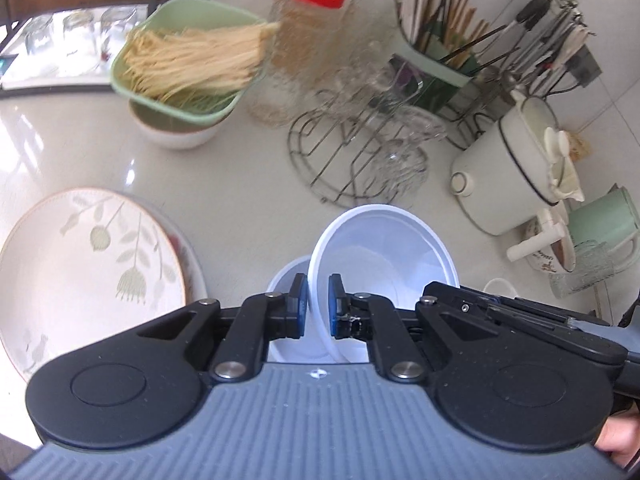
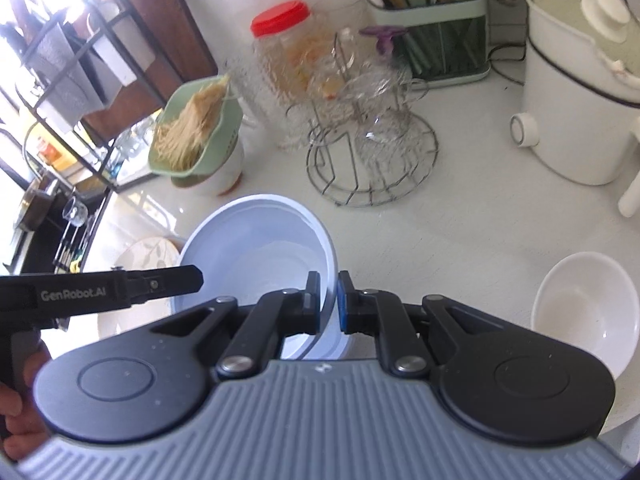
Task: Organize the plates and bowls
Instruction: 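Carry the nested bowls with both grippers beside the plate stack, then lower the bowls onto the counter and open both grippers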
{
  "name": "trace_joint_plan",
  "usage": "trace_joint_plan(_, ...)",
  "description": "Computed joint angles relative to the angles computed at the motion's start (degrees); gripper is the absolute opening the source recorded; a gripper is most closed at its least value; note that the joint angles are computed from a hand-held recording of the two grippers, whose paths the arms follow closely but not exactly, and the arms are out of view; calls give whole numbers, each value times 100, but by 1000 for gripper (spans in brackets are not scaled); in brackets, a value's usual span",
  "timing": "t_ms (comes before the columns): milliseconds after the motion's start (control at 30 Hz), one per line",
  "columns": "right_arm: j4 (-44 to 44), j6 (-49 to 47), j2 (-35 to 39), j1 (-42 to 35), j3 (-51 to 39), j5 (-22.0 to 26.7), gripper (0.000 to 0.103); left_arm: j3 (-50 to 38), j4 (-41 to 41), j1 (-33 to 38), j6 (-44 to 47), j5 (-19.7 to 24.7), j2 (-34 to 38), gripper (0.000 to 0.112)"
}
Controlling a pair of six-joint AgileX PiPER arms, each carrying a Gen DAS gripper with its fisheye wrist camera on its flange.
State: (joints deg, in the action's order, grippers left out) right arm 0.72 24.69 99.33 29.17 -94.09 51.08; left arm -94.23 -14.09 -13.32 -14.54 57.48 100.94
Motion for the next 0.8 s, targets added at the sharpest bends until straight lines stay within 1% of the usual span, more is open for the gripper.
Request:
trace_joint_plan(167,67,23,87,37,78,47,13,125,26,14,-30,26,75,11)
trace_joint_plan(333,162,-104,146,39,129,-27,13,192,122,4,-147,-6,115,12)
trace_joint_plan(500,207,-192,161,24,173,-153,13,115,167,13,-243,98,197,12)
trace_joint_plan(600,205,-139,202,25,91,-91,13,47,120,42,-180,204,224,13)
trace_joint_plan(667,160,-66,205,54,59,-35,18,20,137,58,-180,237,224,18)
trace_joint_plan(700,152,-45,199,67,53,-13,26,27,155,61,-171,230,203,23)
trace_joint_plan(733,104,21,164,88,85,-29,37,32,163,69,-157,222,182,29)
trace_joint_plan(800,40,158,90,120,177,-122,43,39,165,86,-131,214,138,34)
